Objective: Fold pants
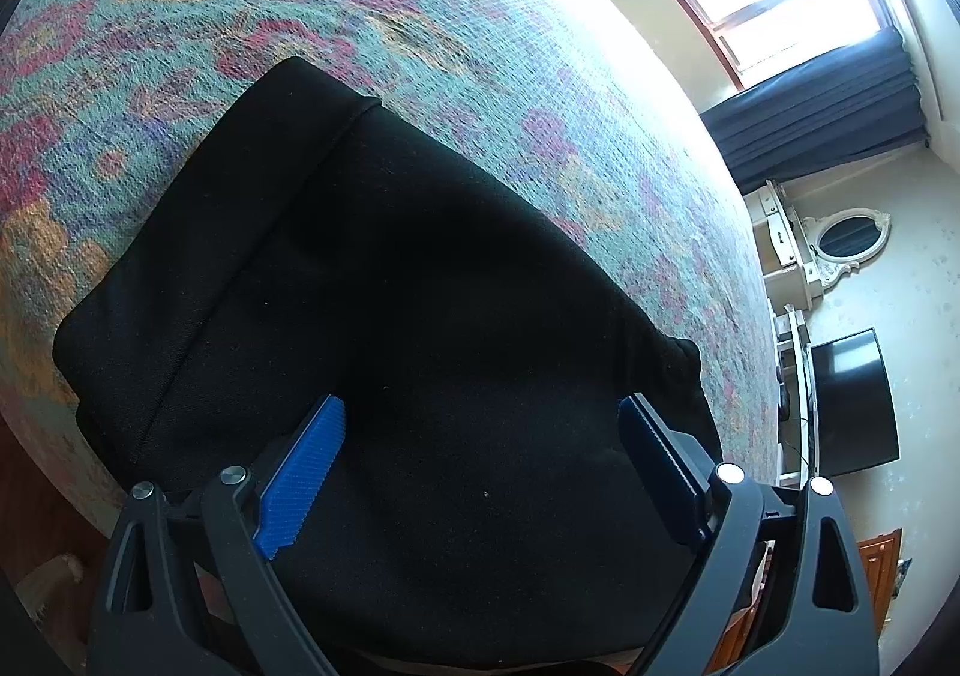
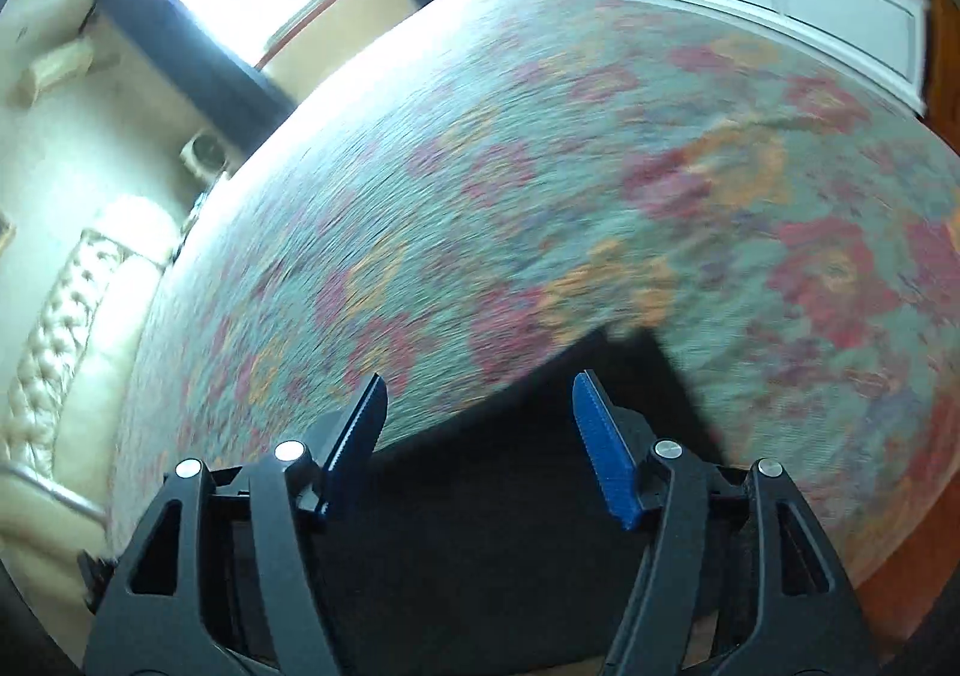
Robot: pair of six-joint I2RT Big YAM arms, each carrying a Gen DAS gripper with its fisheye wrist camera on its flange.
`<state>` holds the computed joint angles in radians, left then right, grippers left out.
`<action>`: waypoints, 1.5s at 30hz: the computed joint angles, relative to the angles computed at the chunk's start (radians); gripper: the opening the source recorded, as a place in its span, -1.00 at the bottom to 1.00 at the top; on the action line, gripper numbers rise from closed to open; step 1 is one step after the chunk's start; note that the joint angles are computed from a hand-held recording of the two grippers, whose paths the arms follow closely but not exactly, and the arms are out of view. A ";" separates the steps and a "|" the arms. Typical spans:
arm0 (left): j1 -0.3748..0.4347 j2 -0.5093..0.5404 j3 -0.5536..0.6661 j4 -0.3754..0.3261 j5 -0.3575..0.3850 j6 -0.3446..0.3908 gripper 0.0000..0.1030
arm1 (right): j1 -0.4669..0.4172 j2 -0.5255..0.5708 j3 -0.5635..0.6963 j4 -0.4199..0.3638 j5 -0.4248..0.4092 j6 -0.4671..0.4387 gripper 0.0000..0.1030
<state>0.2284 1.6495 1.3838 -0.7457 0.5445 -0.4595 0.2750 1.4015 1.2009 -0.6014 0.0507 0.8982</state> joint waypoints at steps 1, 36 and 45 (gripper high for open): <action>0.001 0.000 -0.001 0.001 0.001 0.000 0.77 | -0.032 -0.044 -0.064 0.027 -0.010 0.056 0.25; 0.028 0.008 0.005 -0.010 0.053 -0.011 0.79 | 0.041 -0.043 -0.043 0.202 -0.280 0.158 -0.51; 0.015 0.010 0.017 -0.026 0.027 -0.004 0.79 | 0.190 0.062 0.188 0.130 -0.242 0.084 -0.51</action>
<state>0.2439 1.6595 1.4005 -0.7718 0.5710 -0.4632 0.4654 1.4634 1.3891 -0.4715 -0.1915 0.9825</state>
